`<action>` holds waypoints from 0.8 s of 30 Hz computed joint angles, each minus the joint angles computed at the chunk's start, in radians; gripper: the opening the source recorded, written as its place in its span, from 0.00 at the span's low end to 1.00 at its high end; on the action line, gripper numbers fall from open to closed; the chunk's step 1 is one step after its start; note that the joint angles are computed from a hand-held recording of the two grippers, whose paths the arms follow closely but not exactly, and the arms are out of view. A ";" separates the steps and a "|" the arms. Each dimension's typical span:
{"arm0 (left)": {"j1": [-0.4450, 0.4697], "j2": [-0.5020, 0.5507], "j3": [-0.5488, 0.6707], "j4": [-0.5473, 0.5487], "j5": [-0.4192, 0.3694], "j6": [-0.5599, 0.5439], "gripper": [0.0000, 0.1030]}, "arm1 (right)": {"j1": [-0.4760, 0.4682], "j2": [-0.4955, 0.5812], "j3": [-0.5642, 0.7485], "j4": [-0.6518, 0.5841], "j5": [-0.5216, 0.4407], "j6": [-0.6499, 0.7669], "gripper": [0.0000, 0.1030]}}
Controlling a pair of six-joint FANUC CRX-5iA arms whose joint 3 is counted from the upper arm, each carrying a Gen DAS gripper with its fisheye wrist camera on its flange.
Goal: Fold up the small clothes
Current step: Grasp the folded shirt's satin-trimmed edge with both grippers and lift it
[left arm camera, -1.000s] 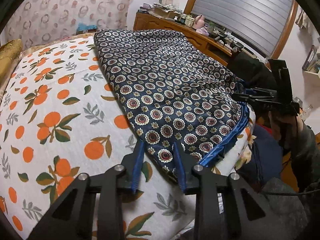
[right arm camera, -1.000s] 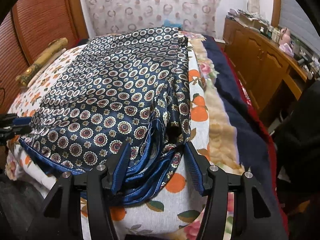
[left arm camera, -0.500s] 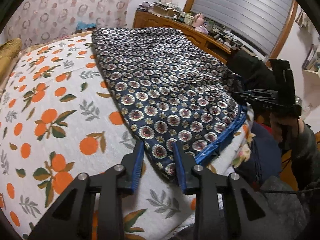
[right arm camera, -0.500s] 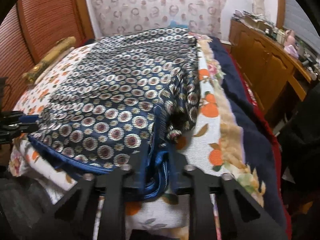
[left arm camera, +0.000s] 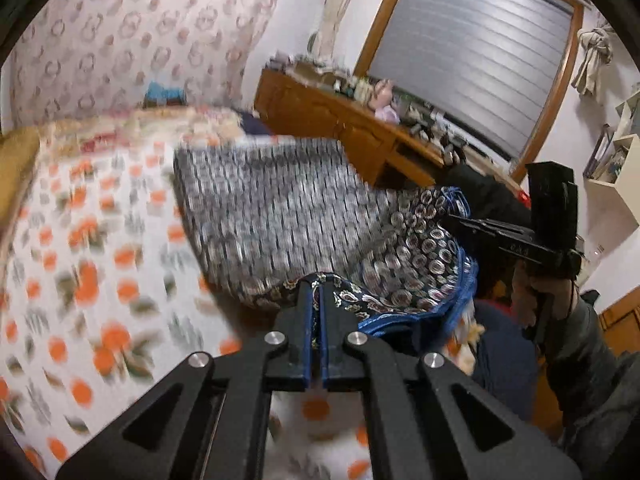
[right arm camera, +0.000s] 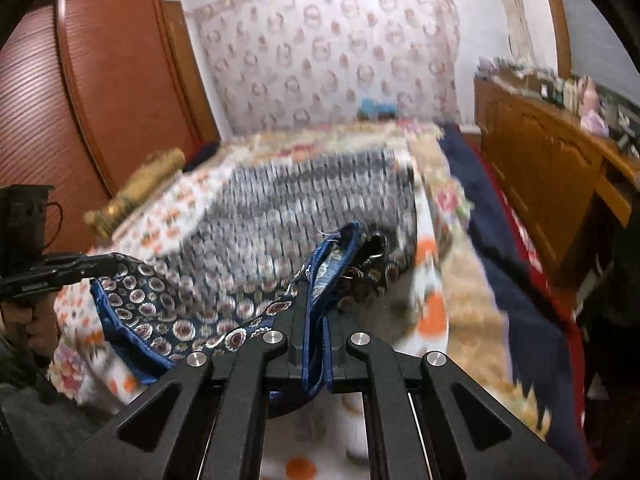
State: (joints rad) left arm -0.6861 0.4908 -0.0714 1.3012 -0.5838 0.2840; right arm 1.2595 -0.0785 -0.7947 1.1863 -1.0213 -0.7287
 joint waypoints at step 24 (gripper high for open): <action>0.089 0.645 1.174 -0.694 -0.221 0.823 0.00 | -0.569 0.122 0.101 0.222 0.352 0.216 0.03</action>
State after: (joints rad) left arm -0.5974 1.1361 1.1028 0.6073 -0.8052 1.1070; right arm 0.6904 0.0437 -0.6933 1.4080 -0.6691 -0.5127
